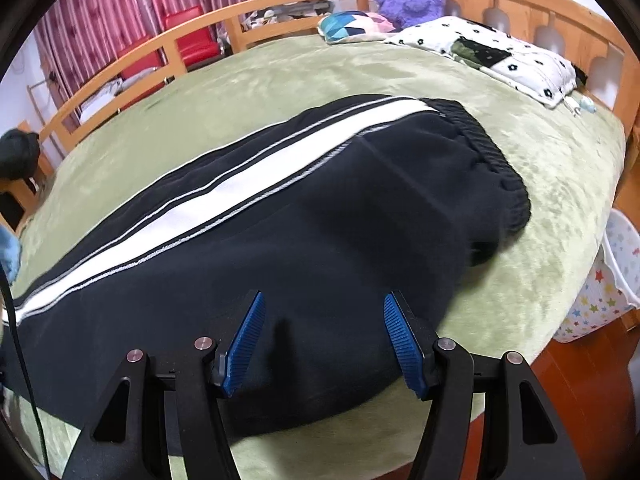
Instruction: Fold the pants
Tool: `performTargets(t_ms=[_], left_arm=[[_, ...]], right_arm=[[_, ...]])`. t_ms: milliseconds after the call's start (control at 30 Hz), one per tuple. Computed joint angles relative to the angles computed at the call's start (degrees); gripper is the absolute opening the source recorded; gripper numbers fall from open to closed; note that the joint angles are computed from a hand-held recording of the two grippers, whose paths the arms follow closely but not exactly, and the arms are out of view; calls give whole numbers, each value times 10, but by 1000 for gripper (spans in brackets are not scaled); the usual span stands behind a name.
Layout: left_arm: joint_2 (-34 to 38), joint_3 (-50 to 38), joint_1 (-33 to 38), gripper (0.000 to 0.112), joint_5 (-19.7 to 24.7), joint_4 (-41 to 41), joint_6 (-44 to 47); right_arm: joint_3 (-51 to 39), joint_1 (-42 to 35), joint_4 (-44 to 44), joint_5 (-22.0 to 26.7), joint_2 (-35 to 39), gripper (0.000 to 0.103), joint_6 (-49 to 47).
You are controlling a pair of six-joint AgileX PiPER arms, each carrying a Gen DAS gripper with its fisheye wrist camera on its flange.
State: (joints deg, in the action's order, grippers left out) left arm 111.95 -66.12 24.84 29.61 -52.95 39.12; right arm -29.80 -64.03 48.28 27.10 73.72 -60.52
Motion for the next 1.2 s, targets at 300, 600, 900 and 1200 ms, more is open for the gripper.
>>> performTargets(t_ms=[300,600,900,1200], left_arm=[[-134,96,-65,64,-98,138,-110],[-201,122,-166,64,-101,207,-219],[-213,106,-292,64,-111,431,-480],[-213,97,-320,64,-119,467,-524]], right_arm=[[-24,-216,97,140,27,75,-177],[-186,-273,161,271,260,78,-100],[-279,-176,234,208,353,31,-28],[-353,-180,218,224,350,31,-122]])
